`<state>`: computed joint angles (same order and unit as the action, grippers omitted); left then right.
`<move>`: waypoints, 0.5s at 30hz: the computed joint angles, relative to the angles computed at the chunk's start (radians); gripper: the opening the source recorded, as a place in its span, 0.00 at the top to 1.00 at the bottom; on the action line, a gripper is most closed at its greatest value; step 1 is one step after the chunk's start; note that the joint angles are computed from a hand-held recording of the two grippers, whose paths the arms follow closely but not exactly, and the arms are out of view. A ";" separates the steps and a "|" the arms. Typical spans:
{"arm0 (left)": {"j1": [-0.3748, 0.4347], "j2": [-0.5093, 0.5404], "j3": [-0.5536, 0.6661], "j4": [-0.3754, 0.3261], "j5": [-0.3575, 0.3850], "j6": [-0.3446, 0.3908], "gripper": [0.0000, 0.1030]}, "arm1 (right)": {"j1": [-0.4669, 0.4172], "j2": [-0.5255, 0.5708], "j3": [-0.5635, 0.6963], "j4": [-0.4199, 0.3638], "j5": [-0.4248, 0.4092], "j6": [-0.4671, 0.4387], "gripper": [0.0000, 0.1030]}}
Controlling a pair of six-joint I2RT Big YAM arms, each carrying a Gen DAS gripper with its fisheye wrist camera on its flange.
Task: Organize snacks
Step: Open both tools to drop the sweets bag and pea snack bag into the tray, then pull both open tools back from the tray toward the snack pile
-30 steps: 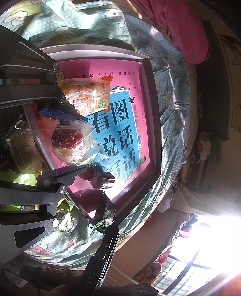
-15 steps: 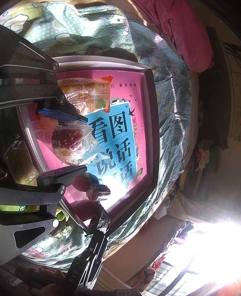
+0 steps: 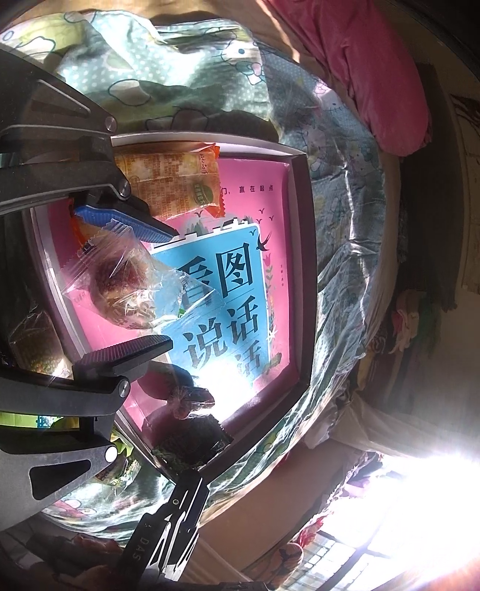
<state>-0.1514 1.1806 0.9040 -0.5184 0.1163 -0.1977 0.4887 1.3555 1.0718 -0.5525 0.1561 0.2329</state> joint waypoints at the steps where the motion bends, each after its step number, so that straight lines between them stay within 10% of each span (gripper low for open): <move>1: 0.003 -0.001 0.001 0.000 0.003 0.000 0.47 | 0.000 -0.001 -0.001 0.000 -0.001 0.001 0.58; 15: 0.026 -0.033 -0.002 0.003 0.002 -0.010 0.41 | 0.004 -0.019 -0.012 0.000 -0.018 -0.005 0.50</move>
